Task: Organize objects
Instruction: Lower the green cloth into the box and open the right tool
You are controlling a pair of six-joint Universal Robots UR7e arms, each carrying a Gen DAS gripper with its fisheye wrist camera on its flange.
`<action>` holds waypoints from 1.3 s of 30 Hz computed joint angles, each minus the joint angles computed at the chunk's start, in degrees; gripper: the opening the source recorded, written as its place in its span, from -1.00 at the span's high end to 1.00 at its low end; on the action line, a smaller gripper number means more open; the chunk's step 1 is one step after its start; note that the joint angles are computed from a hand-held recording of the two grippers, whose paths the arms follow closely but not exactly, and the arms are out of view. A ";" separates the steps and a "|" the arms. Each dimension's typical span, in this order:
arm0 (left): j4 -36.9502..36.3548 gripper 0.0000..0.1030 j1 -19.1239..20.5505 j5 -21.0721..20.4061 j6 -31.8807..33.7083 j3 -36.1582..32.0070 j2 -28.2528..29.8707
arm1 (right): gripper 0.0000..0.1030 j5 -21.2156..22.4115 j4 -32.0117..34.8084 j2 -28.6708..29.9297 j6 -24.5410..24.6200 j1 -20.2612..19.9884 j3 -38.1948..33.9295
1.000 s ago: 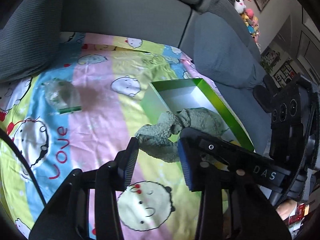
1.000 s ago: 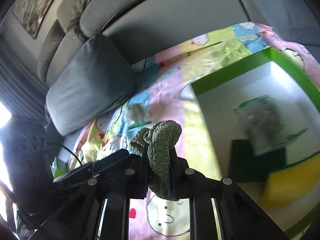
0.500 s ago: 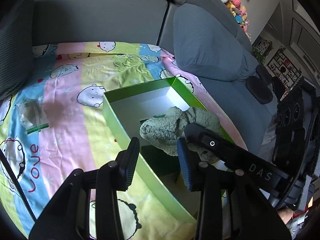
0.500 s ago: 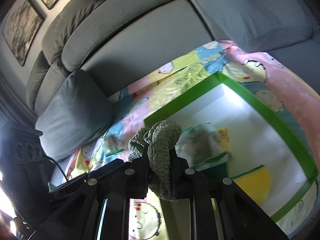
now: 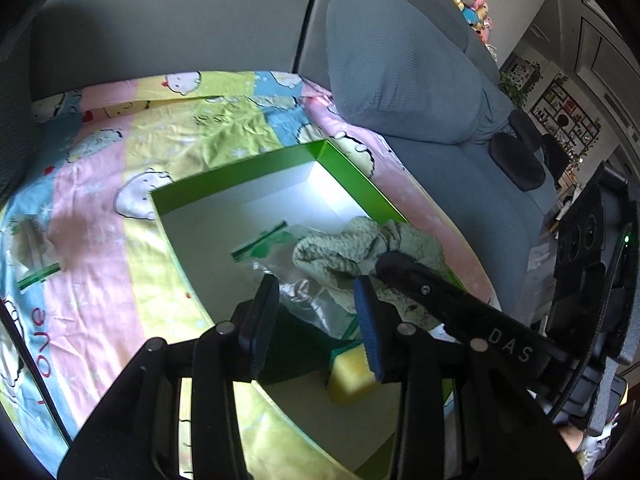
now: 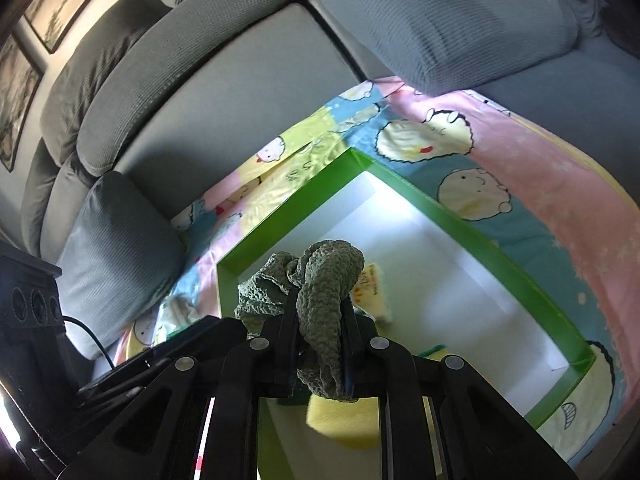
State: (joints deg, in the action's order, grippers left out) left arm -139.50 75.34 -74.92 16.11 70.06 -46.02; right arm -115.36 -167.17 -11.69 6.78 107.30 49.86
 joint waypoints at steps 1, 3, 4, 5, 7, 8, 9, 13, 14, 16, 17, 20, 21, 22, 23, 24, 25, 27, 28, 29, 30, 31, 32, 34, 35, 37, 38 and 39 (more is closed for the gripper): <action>0.20 0.30 -0.10 0.15 0.21 -0.21 0.33 | 0.66 -0.30 -0.08 0.09 -0.08 -0.05 -0.20; 0.30 0.31 -0.23 0.64 0.23 -0.68 0.98 | 0.66 -0.53 0.30 0.21 0.21 -0.27 -0.54; 0.83 0.31 -0.17 0.61 -0.08 -1.17 1.37 | 0.66 -0.94 0.55 0.30 0.57 -0.37 -0.77; 1.38 0.31 -0.08 0.50 -0.42 -1.64 1.67 | 0.66 -1.28 0.81 0.34 0.87 -0.46 -0.91; 1.93 0.31 0.21 -0.06 -0.82 -2.21 2.13 | 0.66 -1.82 1.48 0.44 1.49 -0.65 -1.21; 2.06 0.31 0.30 -0.07 -0.92 -2.27 2.21 | 0.66 -2.09 1.68 0.45 1.70 -0.71 -1.26; 2.17 0.31 0.36 -0.03 -1.07 -2.34 2.31 | 0.66 -2.43 1.75 0.47 1.85 -0.73 -1.27; 1.54 0.31 0.22 0.41 -0.87 -1.41 1.90 | 0.66 -3.22 1.67 0.56 2.17 -0.72 -1.23; 1.33 0.31 0.12 0.76 -0.59 -1.14 1.80 | 0.66 -3.34 1.74 0.59 2.29 -0.70 -1.24; 1.33 0.31 0.05 1.28 -0.58 -0.88 1.65 | 0.66 -4.15 2.03 0.86 2.51 -0.56 -1.63; 1.50 0.31 0.08 1.41 -0.66 -0.86 1.59 | 0.66 -4.54 2.20 0.96 2.66 -0.52 -1.80; 1.33 0.31 -0.01 2.16 -0.95 -0.29 1.05 | 0.66 -5.02 2.53 1.01 3.23 -0.48 -1.94; 0.86 0.31 0.04 2.07 -0.86 0.05 0.71 | 0.66 -5.05 2.60 0.97 3.42 -0.48 -1.93; 0.19 0.31 0.08 1.91 -0.91 0.46 0.31 | 0.66 -5.16 2.56 0.93 3.57 -0.44 -1.87; -0.09 0.31 0.09 1.76 -0.90 0.71 -0.04 | 0.66 -5.44 2.59 0.93 3.75 -0.36 -1.88; -0.26 0.31 0.05 1.63 -0.78 1.04 -0.45 | 0.66 -5.93 2.66 1.03 3.72 -0.24 -2.02; -0.47 0.31 -0.01 1.62 -0.58 1.34 -0.82 | 0.66 -6.59 2.52 1.19 3.51 -0.08 -2.20; -1.10 0.31 -0.23 2.19 -0.20 2.06 -1.52 | 0.66 -7.28 2.08 1.29 3.53 0.11 -2.25; -1.36 0.31 -0.37 2.55 -0.05 2.39 -1.84 | 0.66 -7.48 1.90 1.24 3.68 0.18 -2.13; -1.65 0.31 -0.44 2.71 0.02 2.74 -2.16 | 0.66 -7.66 1.70 1.19 3.79 0.20 -2.00; -1.80 0.31 -0.45 2.69 0.03 2.95 -2.38 | 0.66 -7.92 1.67 1.14 3.97 0.24 -1.91; -1.84 0.31 -0.41 2.57 -0.05 3.15 -2.65 | 0.66 -8.35 1.73 1.09 4.18 0.29 -1.84; -1.78 0.31 -0.37 2.48 -0.23 3.27 -2.83 | 0.66 -8.74 1.68 1.07 4.34 0.31 -1.81; -1.48 0.31 -0.34 2.70 -0.39 3.58 -3.18 | 0.66 -10.05 1.74 0.91 4.97 0.41 -1.56; -1.58 0.31 -0.38 3.11 -0.44 3.84 -3.32 | 0.66 -10.67 1.78 0.84 5.20 0.46 -1.45; -1.75 0.31 -0.43 3.98 -0.69 4.21 -3.56 | 0.66 -12.01 1.64 0.68 5.90 0.46 -1.12; -1.85 0.30 -0.38 4.14 -0.83 4.30 -3.66 | 0.66 -12.46 1.79 0.61 6.38 0.42 -1.06; -1.96 0.30 -0.36 4.28 -1.01 4.43 -3.76 | 0.66 -12.87 2.09 0.54 6.89 0.37 -1.01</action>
State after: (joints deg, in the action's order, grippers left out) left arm -141.46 74.98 -70.64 15.10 74.49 -49.78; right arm -128.23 -165.08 -11.15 13.66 107.67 48.86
